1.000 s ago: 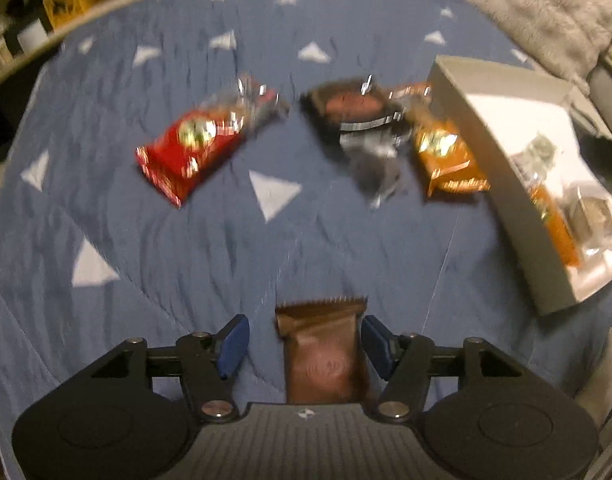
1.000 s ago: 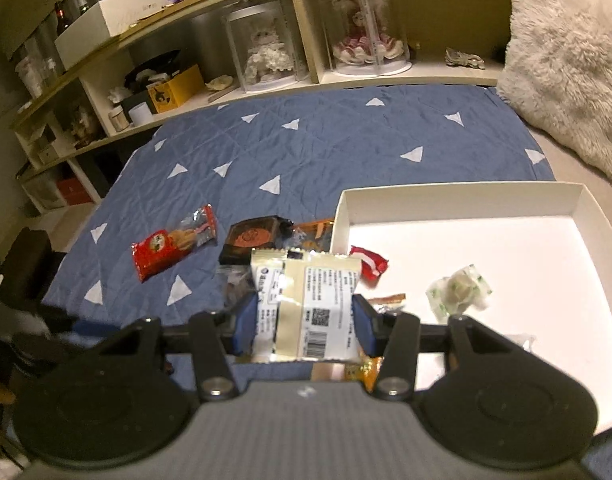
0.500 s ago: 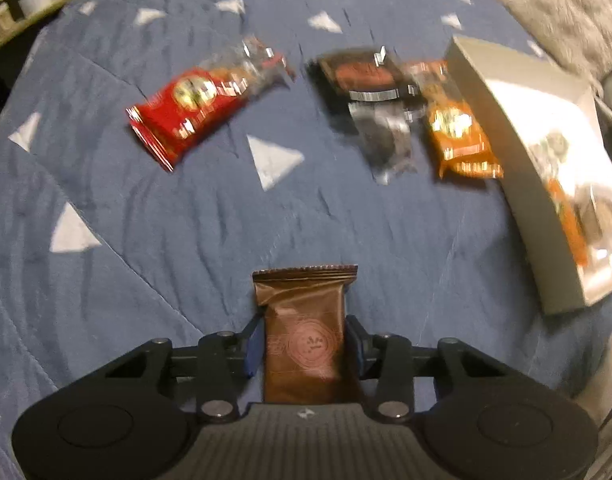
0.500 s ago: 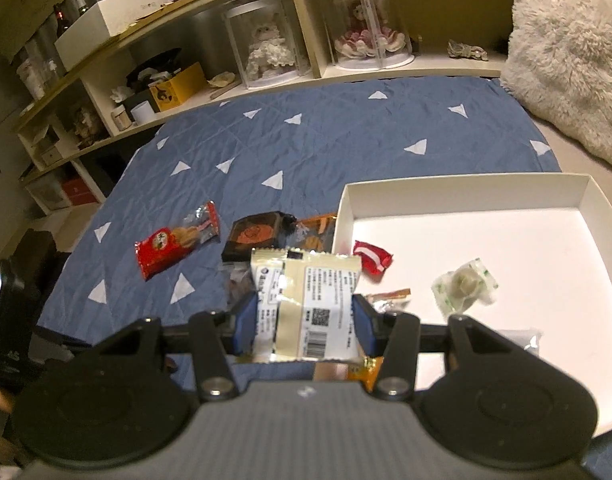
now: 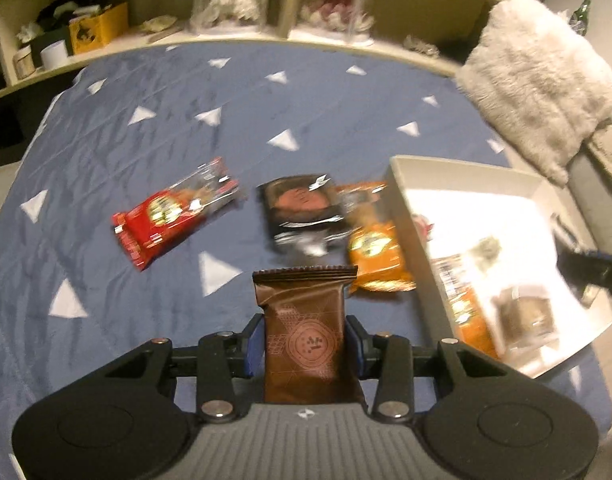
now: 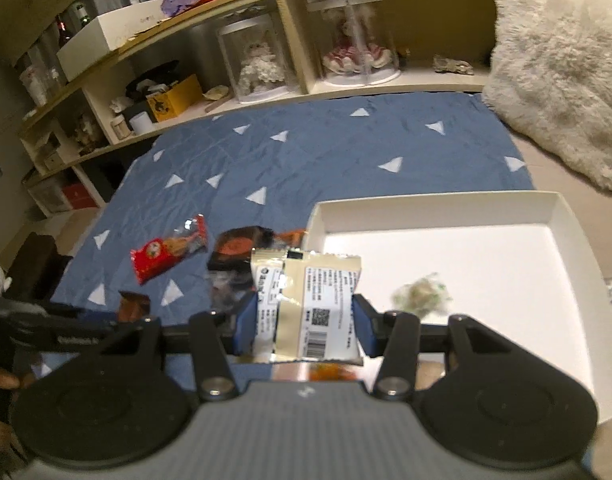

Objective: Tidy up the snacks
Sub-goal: 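Carry the white biscuit pack and brown chocolate bar into the white box with both tools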

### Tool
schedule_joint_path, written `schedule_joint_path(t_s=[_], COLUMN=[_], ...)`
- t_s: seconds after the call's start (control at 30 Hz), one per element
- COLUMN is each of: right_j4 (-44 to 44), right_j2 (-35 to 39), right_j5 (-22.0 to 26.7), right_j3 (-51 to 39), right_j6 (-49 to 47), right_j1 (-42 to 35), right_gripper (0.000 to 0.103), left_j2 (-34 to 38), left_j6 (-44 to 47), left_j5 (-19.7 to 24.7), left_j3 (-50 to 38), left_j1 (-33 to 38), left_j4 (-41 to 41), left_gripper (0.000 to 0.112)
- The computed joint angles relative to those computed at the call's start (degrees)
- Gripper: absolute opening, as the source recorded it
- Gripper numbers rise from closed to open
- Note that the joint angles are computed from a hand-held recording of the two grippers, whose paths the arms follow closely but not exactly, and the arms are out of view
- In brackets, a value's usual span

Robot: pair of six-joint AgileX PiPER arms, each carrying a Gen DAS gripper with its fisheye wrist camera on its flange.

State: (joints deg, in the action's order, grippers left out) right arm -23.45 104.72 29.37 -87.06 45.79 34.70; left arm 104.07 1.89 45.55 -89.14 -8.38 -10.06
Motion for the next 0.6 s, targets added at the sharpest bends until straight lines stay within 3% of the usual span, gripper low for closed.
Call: schedule_joint_path(t_s=[0.4,0.6], right_j4=[-3.7,1.1], right_j2=[-10.7,-16.1], right_j5=[0.1,-3.0], right_j3=[13.7,21.4], right_j6=[2.0,-0.9], right_j1=[-5.1,-11.1], right_gripper=[0.056,0.056], left_j2=[4.3,10.2], left_j6=[-5.6,-8.9], left_j5=[-0.1,1.5], left_j3=[-9.3,-17.9], left_j1=[-11.3,-17.1], left_j4=[-1.9,-1.3], left_gripper=[0.043,0.043])
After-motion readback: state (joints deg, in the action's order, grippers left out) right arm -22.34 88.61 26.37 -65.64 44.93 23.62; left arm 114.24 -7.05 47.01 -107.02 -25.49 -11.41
